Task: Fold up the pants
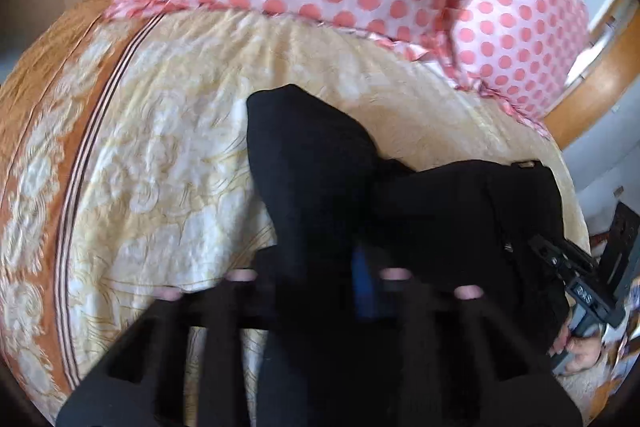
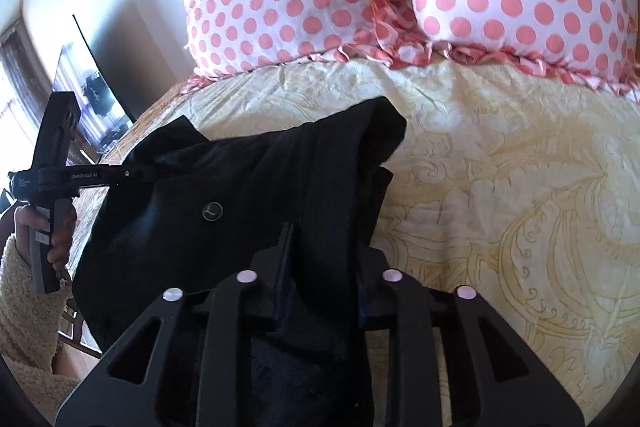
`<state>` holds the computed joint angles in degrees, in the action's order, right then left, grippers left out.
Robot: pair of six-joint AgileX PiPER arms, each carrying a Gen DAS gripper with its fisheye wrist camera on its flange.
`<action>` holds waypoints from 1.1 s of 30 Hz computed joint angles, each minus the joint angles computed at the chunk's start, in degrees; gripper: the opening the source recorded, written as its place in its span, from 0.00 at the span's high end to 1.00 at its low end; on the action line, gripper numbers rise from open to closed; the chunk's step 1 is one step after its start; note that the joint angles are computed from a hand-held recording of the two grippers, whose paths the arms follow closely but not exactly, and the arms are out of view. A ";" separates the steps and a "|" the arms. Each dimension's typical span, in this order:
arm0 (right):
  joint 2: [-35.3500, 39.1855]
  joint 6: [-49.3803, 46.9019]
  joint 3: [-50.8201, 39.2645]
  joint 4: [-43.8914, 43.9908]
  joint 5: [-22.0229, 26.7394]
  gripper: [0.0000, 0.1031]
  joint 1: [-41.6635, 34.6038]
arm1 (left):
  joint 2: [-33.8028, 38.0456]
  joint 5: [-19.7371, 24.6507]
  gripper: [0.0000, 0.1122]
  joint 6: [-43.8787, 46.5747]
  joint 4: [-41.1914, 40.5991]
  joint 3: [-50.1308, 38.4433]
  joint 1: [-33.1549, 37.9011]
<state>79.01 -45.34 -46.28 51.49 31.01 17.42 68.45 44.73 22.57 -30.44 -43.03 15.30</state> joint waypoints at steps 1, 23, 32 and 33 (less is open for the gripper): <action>-0.11 0.21 -0.42 -0.02 0.41 0.81 -0.09 | -0.50 0.49 0.89 -0.93 1.14 -0.74 -0.73; 32.54 27.29 -39.61 -17.69 3.33 0.80 -0.11 | 35.06 -7.59 0.78 -23.45 18.75 -36.07 -9.56; 16.90 50.44 -23.90 -42.15 -8.35 0.32 2.94 | 15.59 -15.58 0.33 -20.32 16.96 -20.95 -9.59; 14.37 47.80 -21.59 -40.13 -9.46 0.32 3.33 | 12.07 -15.65 0.33 -17.25 14.04 -18.26 -9.72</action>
